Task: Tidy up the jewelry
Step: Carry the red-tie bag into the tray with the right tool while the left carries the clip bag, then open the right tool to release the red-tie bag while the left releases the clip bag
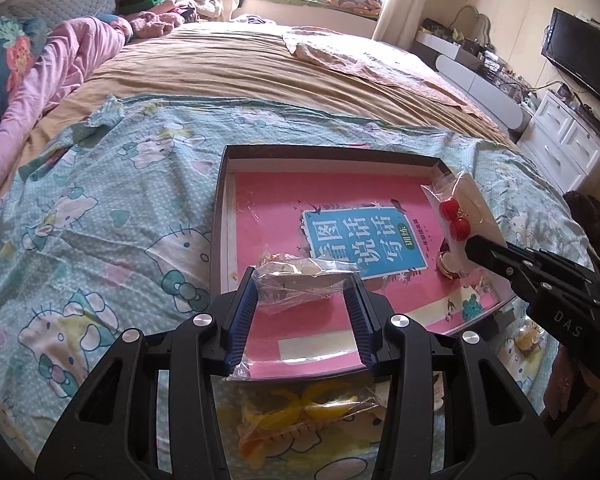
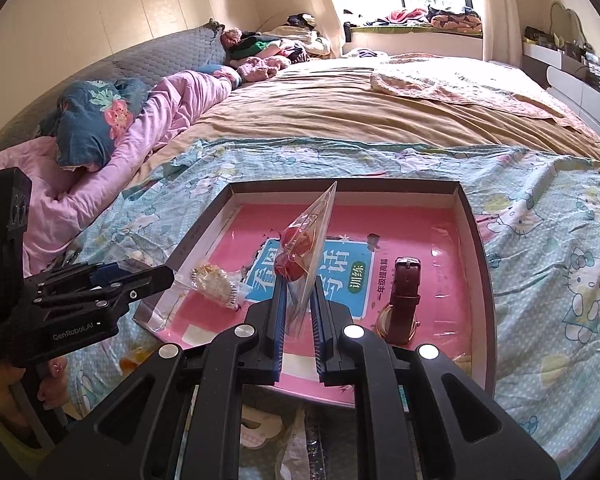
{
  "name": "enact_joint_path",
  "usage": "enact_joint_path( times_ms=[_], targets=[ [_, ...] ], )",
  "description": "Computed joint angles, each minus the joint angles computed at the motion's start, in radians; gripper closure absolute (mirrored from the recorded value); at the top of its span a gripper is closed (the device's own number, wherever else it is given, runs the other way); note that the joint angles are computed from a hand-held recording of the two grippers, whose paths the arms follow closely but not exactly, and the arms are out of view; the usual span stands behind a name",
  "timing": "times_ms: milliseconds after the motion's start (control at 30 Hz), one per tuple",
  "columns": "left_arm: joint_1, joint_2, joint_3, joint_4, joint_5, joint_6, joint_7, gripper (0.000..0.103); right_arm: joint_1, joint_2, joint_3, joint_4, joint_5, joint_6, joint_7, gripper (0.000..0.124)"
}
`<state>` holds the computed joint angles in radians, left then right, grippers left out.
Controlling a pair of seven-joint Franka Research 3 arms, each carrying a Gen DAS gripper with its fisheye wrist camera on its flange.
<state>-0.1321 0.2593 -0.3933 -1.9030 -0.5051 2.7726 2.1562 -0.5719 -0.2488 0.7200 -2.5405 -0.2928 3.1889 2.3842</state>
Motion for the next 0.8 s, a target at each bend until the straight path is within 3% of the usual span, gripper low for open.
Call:
enact_joint_path(
  times_ms=[267, 367, 467, 533, 800],
  targets=[
    [-0.010, 0.040, 0.006, 0.040, 0.059, -0.047, -0.027, 0.067, 0.076, 0.059, -0.092, 0.016, -0.038, -0.018, -0.008, 0.113],
    [-0.012, 0.052, 0.009, 0.052, 0.080, -0.059, -0.042, 0.067, 0.156, 0.090, -0.173, 0.022, -0.034, -0.021, -0.016, 0.113],
    [-0.005, 0.057, 0.003, 0.058, 0.082, -0.068, -0.046, 0.065, 0.184, 0.108, -0.205, 0.031, -0.066, -0.029, 0.006, 0.113],
    [-0.001, 0.060, 0.000, 0.063, 0.080, -0.073, -0.045, 0.056, 0.201, 0.117, -0.225, 0.034, -0.089, -0.030, 0.025, 0.113],
    [0.009, 0.058, -0.004, 0.070, 0.066, -0.080, -0.038, 0.047, 0.302, 0.140, -0.338, 0.043, -0.149, -0.047, 0.083, 0.110]
  ],
)
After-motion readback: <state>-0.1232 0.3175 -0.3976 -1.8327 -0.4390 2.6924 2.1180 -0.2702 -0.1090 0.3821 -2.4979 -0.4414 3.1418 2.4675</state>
